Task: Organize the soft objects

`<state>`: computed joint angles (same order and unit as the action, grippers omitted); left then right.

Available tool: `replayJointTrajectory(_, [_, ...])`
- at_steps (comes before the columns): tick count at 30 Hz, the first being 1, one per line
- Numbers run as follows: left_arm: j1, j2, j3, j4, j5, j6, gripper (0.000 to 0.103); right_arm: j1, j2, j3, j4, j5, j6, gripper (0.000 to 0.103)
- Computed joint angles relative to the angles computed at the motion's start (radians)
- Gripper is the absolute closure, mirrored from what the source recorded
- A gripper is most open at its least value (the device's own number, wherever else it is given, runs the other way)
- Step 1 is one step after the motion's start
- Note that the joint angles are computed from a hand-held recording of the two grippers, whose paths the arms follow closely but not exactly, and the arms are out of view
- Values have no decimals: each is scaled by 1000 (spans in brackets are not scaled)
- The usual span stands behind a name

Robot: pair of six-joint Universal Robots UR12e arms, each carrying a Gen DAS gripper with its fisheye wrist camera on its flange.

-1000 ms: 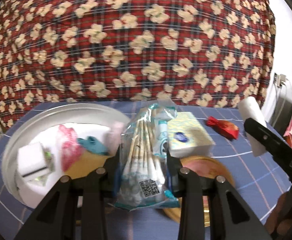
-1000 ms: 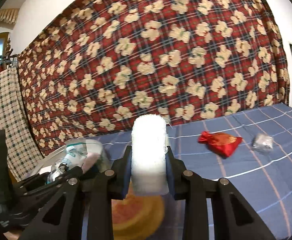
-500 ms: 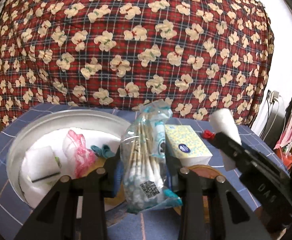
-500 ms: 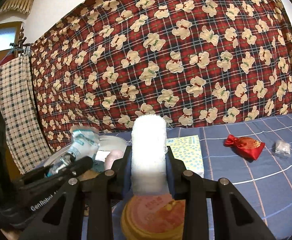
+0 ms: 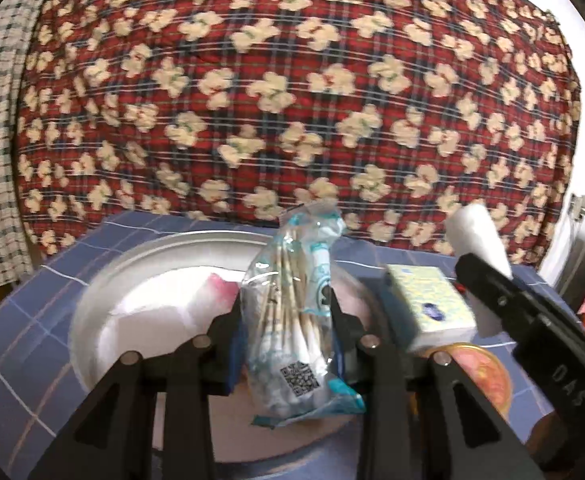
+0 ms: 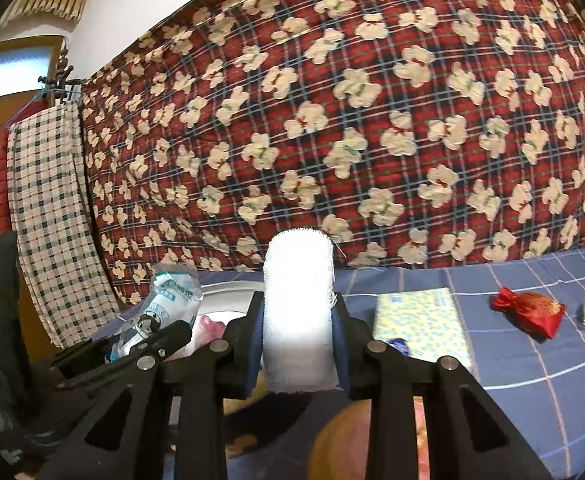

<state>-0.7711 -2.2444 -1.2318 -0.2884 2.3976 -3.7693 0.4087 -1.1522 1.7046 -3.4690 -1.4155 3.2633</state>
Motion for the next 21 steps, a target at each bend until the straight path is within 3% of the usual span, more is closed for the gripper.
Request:
replayJointTrajectory(14, [27,46,-75,-152,101,-167,70,60,73,-116,58,4,-30,70])
replayJointTrajectory(21, [28,39,-68,-182,120,-161,70,66,97,-151,125,-8,-8,70])
